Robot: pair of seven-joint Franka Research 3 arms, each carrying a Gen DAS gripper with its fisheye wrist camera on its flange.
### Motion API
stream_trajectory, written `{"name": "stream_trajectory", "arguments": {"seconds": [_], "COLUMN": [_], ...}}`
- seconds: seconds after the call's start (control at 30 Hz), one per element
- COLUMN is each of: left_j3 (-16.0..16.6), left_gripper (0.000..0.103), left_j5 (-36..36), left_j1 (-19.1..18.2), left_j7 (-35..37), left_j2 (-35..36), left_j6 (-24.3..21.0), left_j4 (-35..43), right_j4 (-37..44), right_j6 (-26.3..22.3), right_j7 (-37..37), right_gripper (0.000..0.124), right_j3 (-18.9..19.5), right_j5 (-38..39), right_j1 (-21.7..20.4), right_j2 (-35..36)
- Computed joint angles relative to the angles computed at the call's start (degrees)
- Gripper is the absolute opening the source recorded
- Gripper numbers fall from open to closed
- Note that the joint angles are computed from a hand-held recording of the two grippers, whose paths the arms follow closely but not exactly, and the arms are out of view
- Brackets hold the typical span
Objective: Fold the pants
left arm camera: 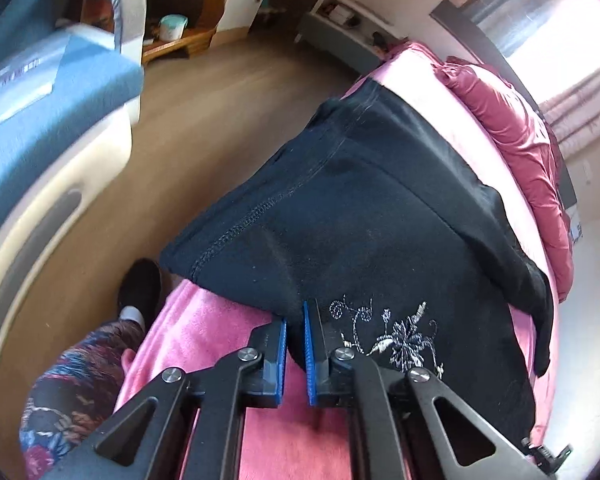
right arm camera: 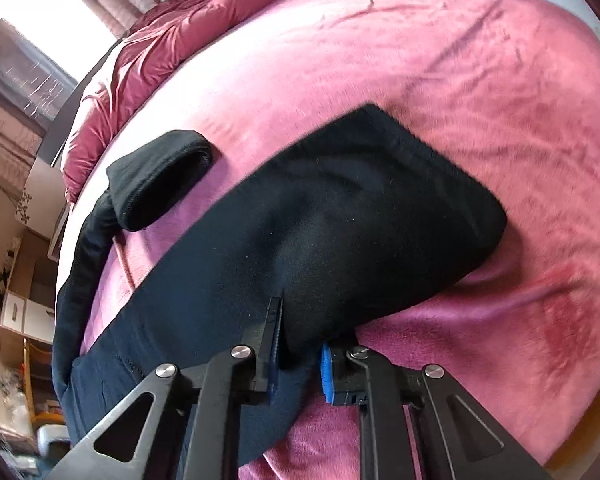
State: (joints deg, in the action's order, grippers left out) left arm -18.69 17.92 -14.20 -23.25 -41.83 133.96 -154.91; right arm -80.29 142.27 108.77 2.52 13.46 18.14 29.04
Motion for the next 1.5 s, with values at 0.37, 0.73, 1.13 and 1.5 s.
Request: {"name": "stream_trajectory", "arguments": {"seconds": [0.37, 0.73, 1.13, 1.5], "left_j3": [-1.81, 1.1, 5.81, 15.44], "left_gripper": [0.007, 0.024, 0.029, 0.041], "left_j5": [-1.28, -8.97, -1.14, -5.88], "left_j1": [-4.43, -9.09, -0.06, 13.72], "left_j7": [0.94, 6.17, 14.96, 24.44], "left_j2": [-2.33, -0.9, -11.44, 7.44], "left_j6": [-6.87, -8.95, -12.79, 16.64], "left_j4": [2.41, 3.16, 3.54, 3.9], "right_j4": [-10.5, -14.76, -15.76, 3.46], "right_j6": [1.71, -0.02, -0.15, -7.95], "right_j7": [-0.66, -2.27, 9.32, -5.68], "right_gripper": [0.014, 0.024, 0.061, 0.065], "right_j3": [-1.02, -0.56, -3.2, 2.01], "right_j5": [-2.27, -1.59, -24.99, -17.89], "right_j1": [-0.55, -2.2, 2.5, 8.42], "right_j2": [-7.91, -10.64, -16.1, -2.44]}}
